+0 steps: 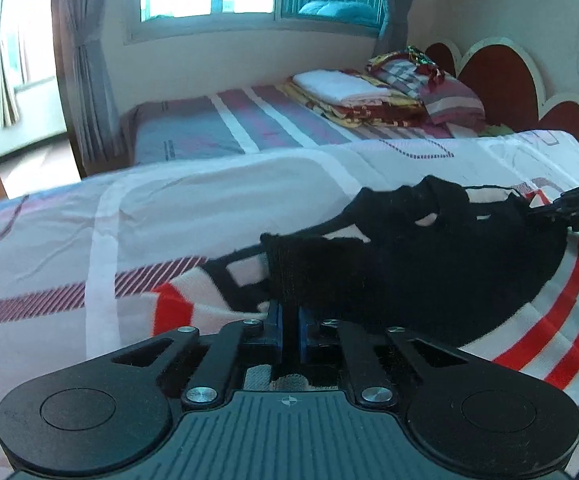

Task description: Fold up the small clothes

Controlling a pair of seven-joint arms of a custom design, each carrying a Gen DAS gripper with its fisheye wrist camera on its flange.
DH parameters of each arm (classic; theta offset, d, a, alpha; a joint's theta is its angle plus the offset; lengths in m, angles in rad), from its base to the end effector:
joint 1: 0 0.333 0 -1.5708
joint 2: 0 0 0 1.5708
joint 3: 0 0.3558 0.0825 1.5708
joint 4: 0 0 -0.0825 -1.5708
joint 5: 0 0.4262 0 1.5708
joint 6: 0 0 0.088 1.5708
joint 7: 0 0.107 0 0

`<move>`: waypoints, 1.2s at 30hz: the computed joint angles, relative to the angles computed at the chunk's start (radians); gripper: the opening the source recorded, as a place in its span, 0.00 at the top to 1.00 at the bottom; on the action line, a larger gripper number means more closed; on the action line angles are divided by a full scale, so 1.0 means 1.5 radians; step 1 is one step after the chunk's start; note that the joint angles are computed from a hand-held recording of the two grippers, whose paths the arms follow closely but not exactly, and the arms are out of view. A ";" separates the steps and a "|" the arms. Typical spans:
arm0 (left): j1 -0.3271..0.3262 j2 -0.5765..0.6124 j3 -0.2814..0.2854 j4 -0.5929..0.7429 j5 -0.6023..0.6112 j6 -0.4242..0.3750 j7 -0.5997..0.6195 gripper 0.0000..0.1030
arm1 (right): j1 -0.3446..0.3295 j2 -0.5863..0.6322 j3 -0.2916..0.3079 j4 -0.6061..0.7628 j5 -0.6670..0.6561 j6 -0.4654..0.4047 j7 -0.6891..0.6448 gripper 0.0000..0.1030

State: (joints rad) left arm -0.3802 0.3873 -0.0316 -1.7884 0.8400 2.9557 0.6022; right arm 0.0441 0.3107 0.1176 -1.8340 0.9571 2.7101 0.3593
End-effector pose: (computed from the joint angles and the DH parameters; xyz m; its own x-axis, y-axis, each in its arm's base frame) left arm 0.6535 -0.3366 0.4251 -0.2137 -0.9766 0.0228 -0.6504 0.1248 -0.7493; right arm 0.7097 0.0791 0.4290 0.5726 -0.8165 -0.0740 -0.5905 -0.3481 -0.7281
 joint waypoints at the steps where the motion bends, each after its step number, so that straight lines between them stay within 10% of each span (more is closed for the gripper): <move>1: -0.013 -0.002 0.018 -0.001 0.020 0.012 -0.030 0.95 | 0.001 -0.001 0.003 -0.004 0.006 0.011 -0.015 0.94; 10: -0.097 -0.017 0.139 0.034 0.322 0.020 -0.372 0.95 | -0.012 -0.025 0.035 0.005 0.348 0.111 -0.345 0.95; 14: -0.016 0.040 0.028 0.058 0.138 -0.064 -0.177 0.95 | 0.050 0.035 -0.031 0.041 0.183 0.144 -0.148 0.95; 18: -0.011 0.035 0.016 0.064 0.137 -0.085 -0.155 0.94 | 0.017 0.055 0.003 0.040 0.108 0.155 -0.067 0.91; 23: -0.024 0.007 0.014 0.077 0.225 -0.062 -0.206 0.94 | -0.064 -0.008 0.110 0.017 0.332 0.183 -0.358 0.65; 27: -0.010 0.109 -0.052 0.200 0.063 -0.096 -0.050 0.93 | 0.036 0.005 0.037 0.017 0.105 0.128 -0.172 0.60; 30: -0.043 0.152 -0.028 0.234 0.019 -0.050 -0.104 0.30 | 0.089 0.046 0.006 0.038 -0.034 0.116 -0.015 0.77; 33: -0.078 0.170 -0.008 0.259 -0.002 -0.135 -0.076 0.24 | 0.077 0.050 0.051 0.010 -0.039 0.216 -0.054 0.68; 36: -0.108 0.112 0.047 0.180 0.048 -0.182 -0.118 0.24 | 0.084 0.032 0.008 -0.010 -0.124 0.199 0.027 0.67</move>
State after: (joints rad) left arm -0.5429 0.5554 0.0393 -1.5187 0.9117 2.6824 0.4251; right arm 0.1703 0.3586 0.1293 -1.8495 0.7715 3.0080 0.3990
